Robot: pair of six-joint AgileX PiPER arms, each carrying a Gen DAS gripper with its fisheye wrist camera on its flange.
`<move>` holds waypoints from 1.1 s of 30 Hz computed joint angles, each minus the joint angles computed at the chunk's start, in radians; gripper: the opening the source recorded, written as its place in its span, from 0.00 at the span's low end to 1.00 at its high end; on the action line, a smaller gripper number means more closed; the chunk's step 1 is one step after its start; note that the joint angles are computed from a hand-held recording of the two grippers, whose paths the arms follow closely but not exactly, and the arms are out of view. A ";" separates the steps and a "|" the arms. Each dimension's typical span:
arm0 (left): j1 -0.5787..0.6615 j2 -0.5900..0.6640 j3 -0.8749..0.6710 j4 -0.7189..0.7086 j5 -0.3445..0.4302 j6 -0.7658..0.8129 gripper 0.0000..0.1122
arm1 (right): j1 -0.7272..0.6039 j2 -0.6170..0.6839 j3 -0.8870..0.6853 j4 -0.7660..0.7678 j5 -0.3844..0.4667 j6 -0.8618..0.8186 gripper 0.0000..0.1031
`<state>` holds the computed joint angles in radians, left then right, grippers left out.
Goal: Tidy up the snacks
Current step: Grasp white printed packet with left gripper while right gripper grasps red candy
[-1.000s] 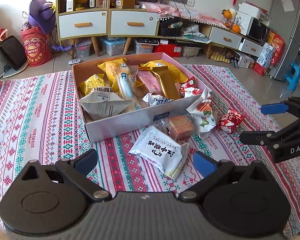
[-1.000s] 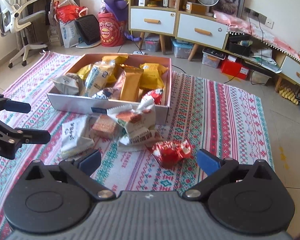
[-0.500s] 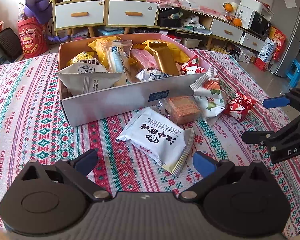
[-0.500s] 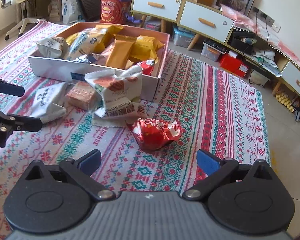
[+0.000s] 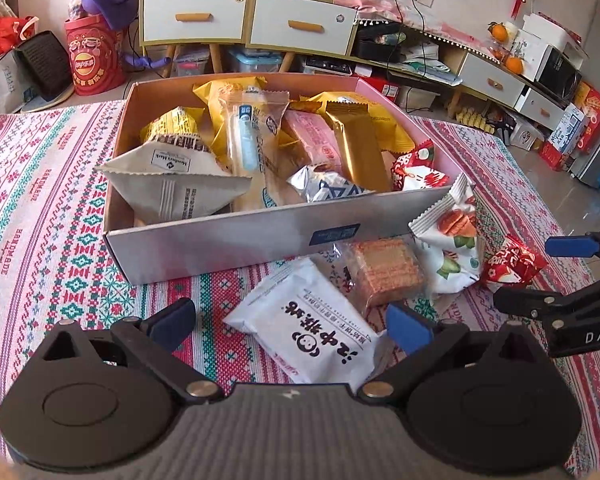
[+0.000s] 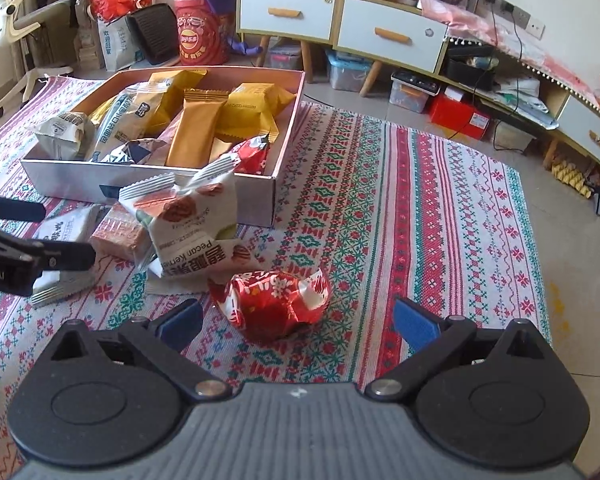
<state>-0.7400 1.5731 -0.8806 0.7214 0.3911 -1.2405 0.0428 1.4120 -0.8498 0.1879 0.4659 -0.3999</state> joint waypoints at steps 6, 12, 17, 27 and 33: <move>0.031 -0.066 0.028 -0.192 0.032 0.246 0.92 | 0.018 0.028 -0.004 -0.075 -0.013 0.065 0.97; 0.050 -0.107 0.054 -0.246 0.029 0.314 0.91 | 0.031 0.030 -0.007 -0.080 -0.010 0.078 0.95; 0.043 -0.086 0.043 -0.315 -0.021 0.401 0.78 | 0.041 0.029 -0.006 -0.081 -0.009 0.077 0.94; 0.018 -0.060 0.025 -0.255 -0.009 0.337 0.62 | 0.039 0.040 -0.023 -0.047 0.003 0.064 0.82; 0.024 -0.061 0.015 -0.280 0.006 0.347 0.59 | 0.031 0.037 -0.032 0.011 0.026 0.016 0.61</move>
